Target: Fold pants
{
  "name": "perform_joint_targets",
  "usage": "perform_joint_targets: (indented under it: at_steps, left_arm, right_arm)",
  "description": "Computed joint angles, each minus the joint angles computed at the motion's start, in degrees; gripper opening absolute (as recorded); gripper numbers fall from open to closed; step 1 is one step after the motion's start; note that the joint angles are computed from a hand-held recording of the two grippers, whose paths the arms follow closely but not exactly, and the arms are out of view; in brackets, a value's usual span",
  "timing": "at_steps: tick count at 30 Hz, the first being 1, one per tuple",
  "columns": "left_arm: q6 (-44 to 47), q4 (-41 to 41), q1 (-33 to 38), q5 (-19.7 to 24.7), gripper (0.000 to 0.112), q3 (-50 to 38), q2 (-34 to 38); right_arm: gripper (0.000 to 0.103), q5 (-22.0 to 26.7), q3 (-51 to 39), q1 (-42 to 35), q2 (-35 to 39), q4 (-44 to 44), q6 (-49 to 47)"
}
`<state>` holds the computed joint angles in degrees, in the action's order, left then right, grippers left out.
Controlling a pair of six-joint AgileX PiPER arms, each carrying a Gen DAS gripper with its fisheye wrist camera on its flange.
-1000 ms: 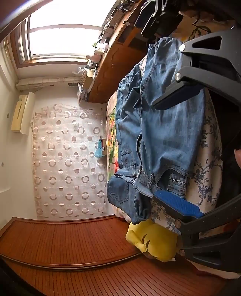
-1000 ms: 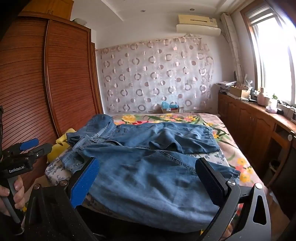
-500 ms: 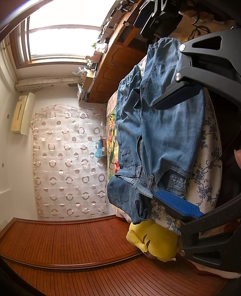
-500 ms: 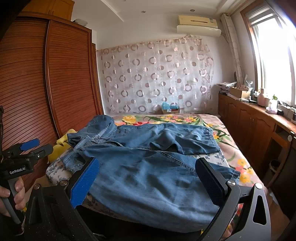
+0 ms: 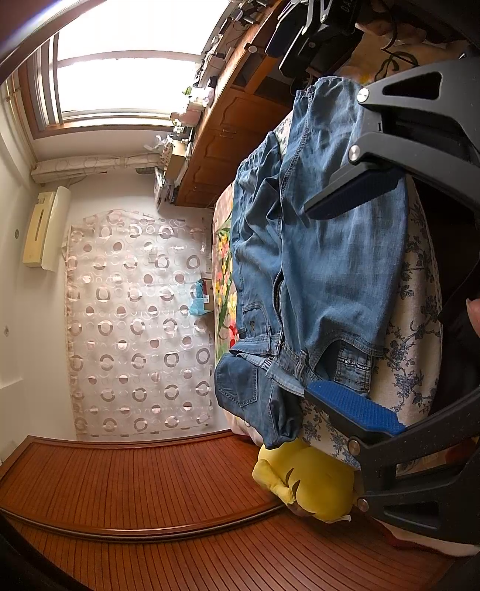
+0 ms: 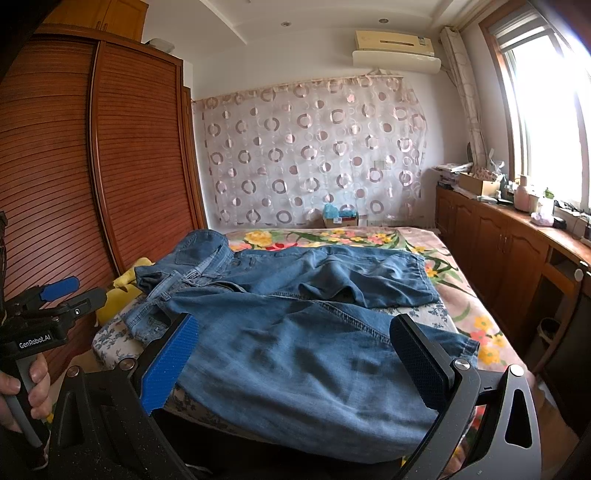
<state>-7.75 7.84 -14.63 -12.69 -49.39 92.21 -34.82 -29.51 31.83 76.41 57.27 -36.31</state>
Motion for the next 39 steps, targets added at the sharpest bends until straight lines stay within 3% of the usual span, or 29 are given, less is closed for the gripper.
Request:
perform_joint_targets:
  at_steps: [34,37,39]
  left_arm:
    - [1.85,-1.84,-0.37,0.07,0.090,0.40,-0.63]
    - [7.07,-7.80,-1.80,0.94,0.090,0.34,-1.43]
    - [6.94,-7.63,-1.76,0.87,0.090,0.33,-1.34]
  right_arm:
    - [0.103,-0.24,0.23,0.78,-0.79,0.99,-0.75]
    - [0.103,-0.26,0.31,0.77,-0.83,0.82,-0.50]
    - [0.103,-0.43,0.33,0.96,-0.90,1.07,-0.64]
